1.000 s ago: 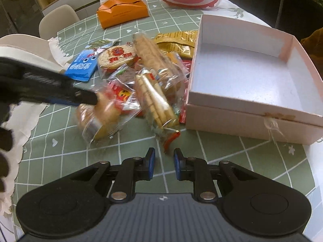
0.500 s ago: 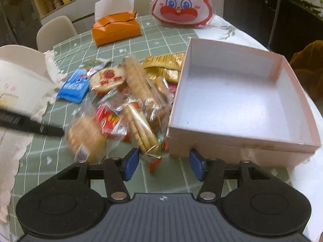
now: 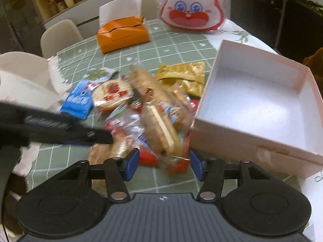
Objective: Organize snacks
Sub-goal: 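Grasp the clear-wrapped round bread with the left tool while the right tool grasps a small wrapped snack, then lift both held snacks up toward the pink box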
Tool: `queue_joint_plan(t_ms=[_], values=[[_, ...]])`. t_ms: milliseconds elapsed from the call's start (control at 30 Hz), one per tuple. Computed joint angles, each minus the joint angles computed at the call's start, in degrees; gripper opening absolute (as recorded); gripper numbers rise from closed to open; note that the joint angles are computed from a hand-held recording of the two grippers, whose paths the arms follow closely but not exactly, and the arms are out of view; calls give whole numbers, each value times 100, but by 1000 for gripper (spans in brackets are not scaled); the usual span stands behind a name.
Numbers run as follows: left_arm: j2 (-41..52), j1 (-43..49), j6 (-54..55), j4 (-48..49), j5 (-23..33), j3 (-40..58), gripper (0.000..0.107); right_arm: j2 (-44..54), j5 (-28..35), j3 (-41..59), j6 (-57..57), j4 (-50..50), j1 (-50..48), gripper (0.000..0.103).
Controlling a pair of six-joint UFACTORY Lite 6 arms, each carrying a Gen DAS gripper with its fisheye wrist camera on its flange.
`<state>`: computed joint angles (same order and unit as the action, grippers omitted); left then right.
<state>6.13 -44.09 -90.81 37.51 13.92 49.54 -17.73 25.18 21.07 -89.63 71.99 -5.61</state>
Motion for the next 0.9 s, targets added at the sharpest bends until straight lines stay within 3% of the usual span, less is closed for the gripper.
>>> queue_joint_plan(t_ms=[167,333,533,600,633,733,900], values=[[142,-561,189,471,692,215,54,-300,-337,-329,-977,500,-251,56],[-97,-797,44,770,1235,49,52,-119,-100,-179,-1316,519,-575,56],[-656,-716,771,-194,1082,-258,50,268,-314,69,-1782,1323,242,56],[-654,-772,863,-408,1131,-245,50,367,-505,146,-1547,1321,514,47],[-624,-810,840,-442,1145,-234,50,381,-542,181,-1186,1046,557,33],[-343,-882,697,-403,1093,-130,51,296,172,201,-242,-113,14,21],[150,-942,378,35,896,251,56,63,1604,-51,-140,-1264,-2033,21]])
